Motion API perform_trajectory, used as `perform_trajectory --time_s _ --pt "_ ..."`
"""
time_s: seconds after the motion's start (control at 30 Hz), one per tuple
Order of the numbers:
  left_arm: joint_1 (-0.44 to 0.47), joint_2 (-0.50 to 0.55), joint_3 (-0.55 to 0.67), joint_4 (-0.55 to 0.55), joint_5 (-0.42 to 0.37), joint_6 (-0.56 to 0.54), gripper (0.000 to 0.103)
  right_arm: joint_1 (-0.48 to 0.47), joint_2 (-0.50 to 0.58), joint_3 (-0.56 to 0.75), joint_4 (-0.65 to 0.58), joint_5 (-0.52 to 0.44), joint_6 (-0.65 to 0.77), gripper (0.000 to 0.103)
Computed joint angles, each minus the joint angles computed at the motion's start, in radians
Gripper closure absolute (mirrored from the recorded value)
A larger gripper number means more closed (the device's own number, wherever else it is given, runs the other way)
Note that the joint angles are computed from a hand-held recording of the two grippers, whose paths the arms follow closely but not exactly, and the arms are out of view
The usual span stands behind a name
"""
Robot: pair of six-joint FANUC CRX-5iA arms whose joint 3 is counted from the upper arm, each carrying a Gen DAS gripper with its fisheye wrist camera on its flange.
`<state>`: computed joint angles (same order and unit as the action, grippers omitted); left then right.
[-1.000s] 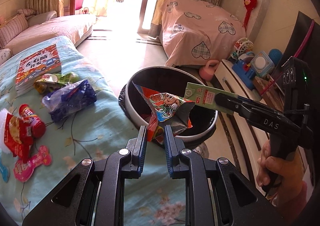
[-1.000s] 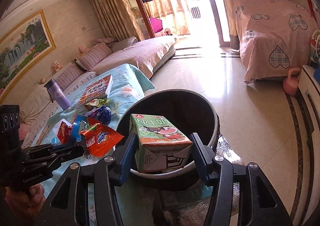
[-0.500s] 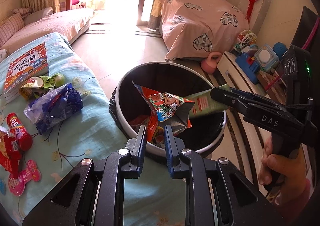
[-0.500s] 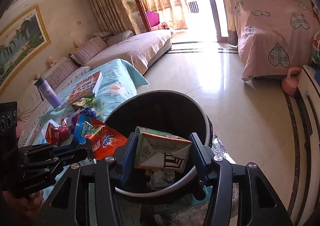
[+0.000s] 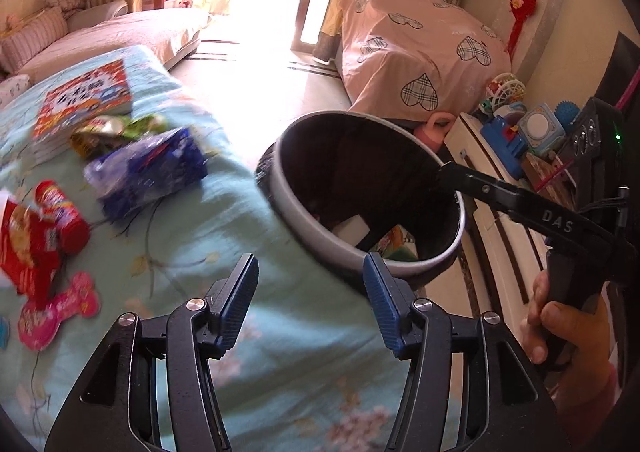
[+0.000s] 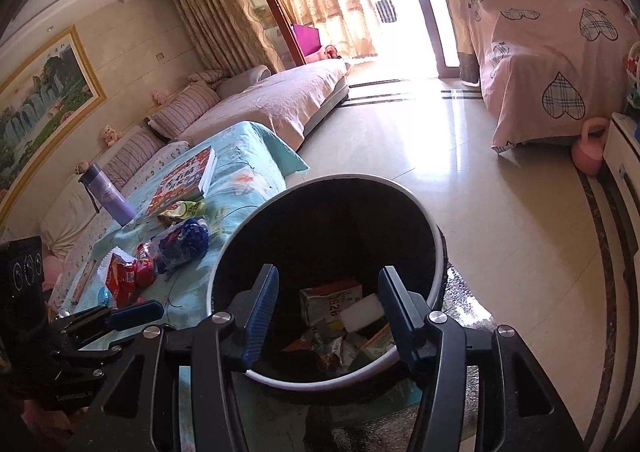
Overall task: Collect trash
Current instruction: 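Move both open tools back over the table, then grasp the white plastic mesh with the left tool while the right tool grasps the blue plastic bag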
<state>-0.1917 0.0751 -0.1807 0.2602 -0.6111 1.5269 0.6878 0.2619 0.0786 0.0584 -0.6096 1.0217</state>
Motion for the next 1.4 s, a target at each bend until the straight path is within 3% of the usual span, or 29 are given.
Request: perform_trajectory --time_s 0.17,0.43,0.83,1.07,1.4 --pt "0.055 -0.098 -0.124 0.027 0.025 0.014 0.048 0.048 -0.034 -0.044 -0.006 0.047 -0.023 0.024" --pt "0.167 -0.240 -0.270 0.027 0.019 0.039 0.048 0.125 -0.016 -0.022 -0.114 0.046 0.021 0.023" --pt "0.348 -0.392 -0.430 0.114 0.004 -0.040 0.048 0.197 0.074 0.096 -0.172 -0.011 0.080 0.023" --pt "0.414 -0.421 -0.454 0.131 0.004 -0.067 0.048 0.227 0.129 0.162 -0.158 -0.036 0.072 0.023" --pt "0.456 -0.379 -0.405 0.085 0.018 -0.060 0.048 0.231 0.189 0.238 -0.138 -0.054 0.065 0.023"
